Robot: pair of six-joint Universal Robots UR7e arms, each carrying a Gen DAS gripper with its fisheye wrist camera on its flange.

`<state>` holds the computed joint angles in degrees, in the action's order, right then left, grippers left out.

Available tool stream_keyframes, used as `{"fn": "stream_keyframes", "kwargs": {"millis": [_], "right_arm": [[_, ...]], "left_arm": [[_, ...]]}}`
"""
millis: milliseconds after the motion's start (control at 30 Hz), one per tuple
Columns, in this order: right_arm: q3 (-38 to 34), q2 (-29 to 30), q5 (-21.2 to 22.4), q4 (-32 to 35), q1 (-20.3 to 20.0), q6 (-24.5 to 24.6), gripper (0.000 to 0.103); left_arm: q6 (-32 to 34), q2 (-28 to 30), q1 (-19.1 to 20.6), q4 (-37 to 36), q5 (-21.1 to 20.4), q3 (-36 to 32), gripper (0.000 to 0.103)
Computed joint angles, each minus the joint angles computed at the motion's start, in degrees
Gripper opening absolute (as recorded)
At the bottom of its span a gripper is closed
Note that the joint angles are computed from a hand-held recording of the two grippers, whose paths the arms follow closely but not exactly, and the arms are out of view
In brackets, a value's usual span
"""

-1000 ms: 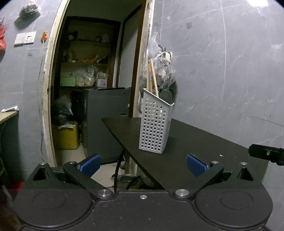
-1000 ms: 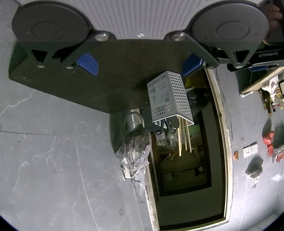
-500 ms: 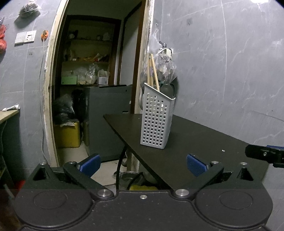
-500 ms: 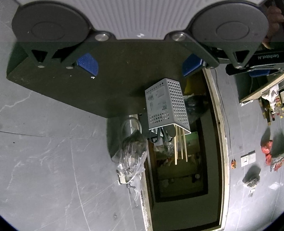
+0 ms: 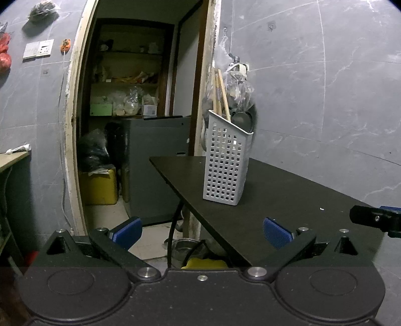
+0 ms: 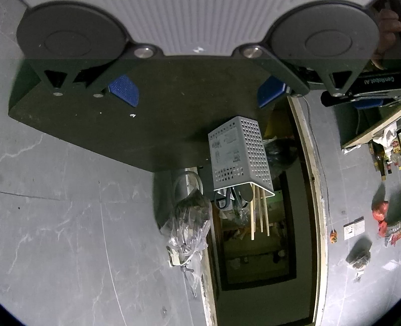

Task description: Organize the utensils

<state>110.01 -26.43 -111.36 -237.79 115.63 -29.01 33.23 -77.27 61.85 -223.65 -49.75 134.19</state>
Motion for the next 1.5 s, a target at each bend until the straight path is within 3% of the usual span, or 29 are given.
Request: {"fn": "stream_keyframes", "kwargs": {"millis": [1500], "right_arm": [[-1.04,0.57,-0.03,1.78,-0.51,0.41,0.103]], "left_arm": [[-0.11,0.4,0.61,0.32,-0.29,-0.3,0.102]]}}
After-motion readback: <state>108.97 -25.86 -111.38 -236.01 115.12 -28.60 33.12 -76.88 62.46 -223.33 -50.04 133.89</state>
